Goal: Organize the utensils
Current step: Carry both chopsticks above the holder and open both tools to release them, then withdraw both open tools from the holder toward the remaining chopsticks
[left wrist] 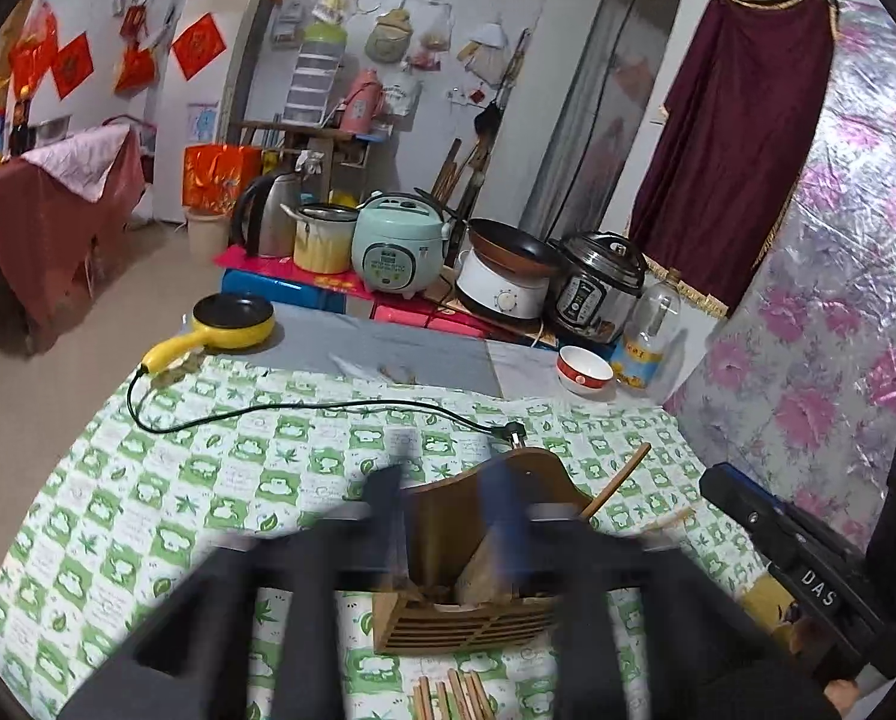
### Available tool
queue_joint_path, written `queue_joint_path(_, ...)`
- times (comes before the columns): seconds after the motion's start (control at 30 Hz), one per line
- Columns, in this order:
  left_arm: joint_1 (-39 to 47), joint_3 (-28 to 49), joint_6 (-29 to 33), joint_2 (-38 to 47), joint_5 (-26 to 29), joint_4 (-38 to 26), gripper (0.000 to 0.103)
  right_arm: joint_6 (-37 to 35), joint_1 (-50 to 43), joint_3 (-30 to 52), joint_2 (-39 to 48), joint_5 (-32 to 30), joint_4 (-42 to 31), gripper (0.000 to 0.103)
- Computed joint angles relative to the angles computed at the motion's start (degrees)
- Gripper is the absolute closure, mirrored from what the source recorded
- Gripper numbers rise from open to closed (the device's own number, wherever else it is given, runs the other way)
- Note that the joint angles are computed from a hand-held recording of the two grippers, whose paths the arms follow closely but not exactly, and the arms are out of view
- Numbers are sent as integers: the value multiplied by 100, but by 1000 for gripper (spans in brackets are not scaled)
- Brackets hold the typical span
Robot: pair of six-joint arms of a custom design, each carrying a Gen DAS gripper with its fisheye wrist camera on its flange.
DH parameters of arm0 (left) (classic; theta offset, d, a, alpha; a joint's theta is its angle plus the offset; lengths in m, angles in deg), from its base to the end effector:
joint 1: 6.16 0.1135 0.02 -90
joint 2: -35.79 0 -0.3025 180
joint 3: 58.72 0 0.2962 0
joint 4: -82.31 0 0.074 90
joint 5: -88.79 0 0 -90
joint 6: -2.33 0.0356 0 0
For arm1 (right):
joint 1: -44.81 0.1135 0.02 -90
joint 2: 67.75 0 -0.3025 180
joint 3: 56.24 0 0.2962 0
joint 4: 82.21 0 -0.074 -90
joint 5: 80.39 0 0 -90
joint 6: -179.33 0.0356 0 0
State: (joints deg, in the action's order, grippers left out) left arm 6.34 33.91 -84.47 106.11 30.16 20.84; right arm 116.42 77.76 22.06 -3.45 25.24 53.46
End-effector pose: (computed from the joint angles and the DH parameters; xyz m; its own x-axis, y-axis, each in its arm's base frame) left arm 0.2706 0.0410 0.4448 -0.6039 -0.0851 -0.7925 0.2434 0.9271 -0.2849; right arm 0.2315 0.1386 0.4031 -0.5269 0.1811 -0.8304 -0.0996 0.9571 0.2719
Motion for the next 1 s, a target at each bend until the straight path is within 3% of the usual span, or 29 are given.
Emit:
queue_joint_path(0.2, 97, -183, -103, -354, -66, 272, 24, 46, 22, -44, -201, 205, -10, 62)
queue_joint_path(0.5, -201, -387, -63, -767, -800, 570, 7, 71, 294, -58, -467, 703, -39, 37)
queue_joint_path(0.63, -238, -467, 2, -924, -985, 662, 6, 79, 498, -42, -593, 955, -73, 30)
queue_joint_path(0.83, -117, -492, 54, -945, -799, 441, 6, 167, 942, -51, -787, 1419, -290, 25)
queue_joint_path(1.0, 561, -1518, 653, -1467, -483, 583, 6, 434, 1329, -363, -1133, 1602, -465, 17)
